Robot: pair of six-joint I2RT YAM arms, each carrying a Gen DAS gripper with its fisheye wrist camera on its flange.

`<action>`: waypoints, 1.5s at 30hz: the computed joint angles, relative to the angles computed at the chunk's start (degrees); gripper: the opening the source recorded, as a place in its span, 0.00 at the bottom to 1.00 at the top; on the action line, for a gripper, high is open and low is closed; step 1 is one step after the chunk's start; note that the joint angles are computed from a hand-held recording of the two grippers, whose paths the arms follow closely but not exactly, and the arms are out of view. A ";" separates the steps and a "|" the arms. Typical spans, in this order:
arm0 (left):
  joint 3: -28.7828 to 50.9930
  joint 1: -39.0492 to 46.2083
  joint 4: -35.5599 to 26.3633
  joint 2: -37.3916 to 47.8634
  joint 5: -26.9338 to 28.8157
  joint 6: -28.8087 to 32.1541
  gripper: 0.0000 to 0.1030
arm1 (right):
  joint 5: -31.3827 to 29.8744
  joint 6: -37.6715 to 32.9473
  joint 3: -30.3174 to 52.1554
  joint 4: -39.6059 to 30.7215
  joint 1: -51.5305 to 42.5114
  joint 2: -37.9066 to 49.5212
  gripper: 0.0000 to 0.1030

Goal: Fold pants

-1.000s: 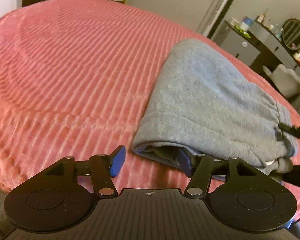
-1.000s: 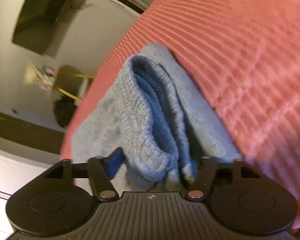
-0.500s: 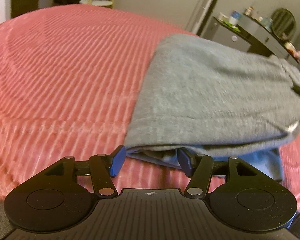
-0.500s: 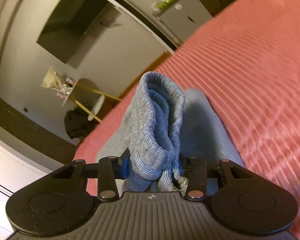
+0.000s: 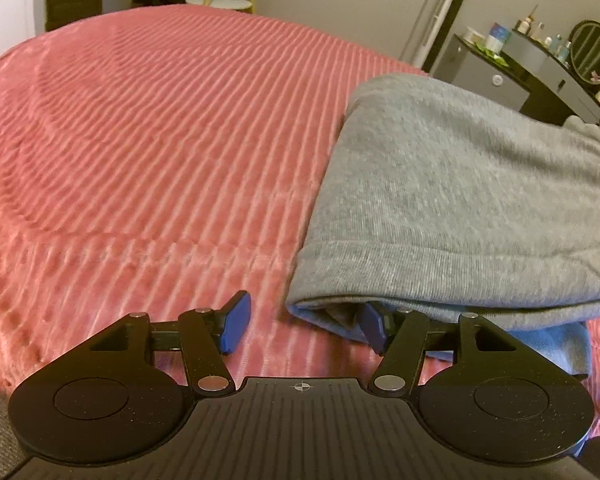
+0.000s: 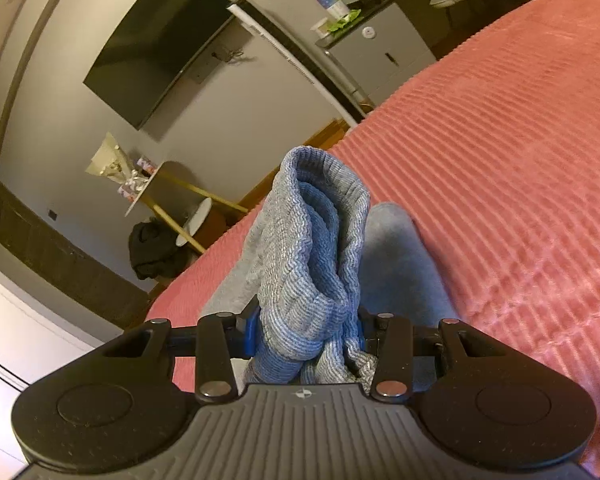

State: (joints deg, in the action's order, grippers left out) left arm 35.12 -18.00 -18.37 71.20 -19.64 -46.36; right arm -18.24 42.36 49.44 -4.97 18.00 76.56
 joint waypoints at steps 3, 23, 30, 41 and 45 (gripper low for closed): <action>-0.43 0.01 -0.14 -1.01 -0.45 -0.64 0.61 | -0.72 -1.04 -0.78 -0.25 -0.47 0.85 0.40; 5.65 -1.46 3.03 -4.93 -8.29 11.67 0.73 | 21.33 -16.54 -6.85 4.39 11.17 -2.05 0.47; 17.49 2.75 7.63 13.91 -3.79 20.93 0.71 | 29.46 -23.79 -7.68 14.99 19.75 9.78 0.42; 33.20 4.30 10.41 36.92 -13.02 36.92 0.90 | 31.32 -27.71 -11.87 24.75 20.56 11.79 0.43; 30.94 3.09 12.30 35.27 -13.87 37.91 0.86 | 30.90 -28.73 -12.18 27.26 20.26 13.18 0.43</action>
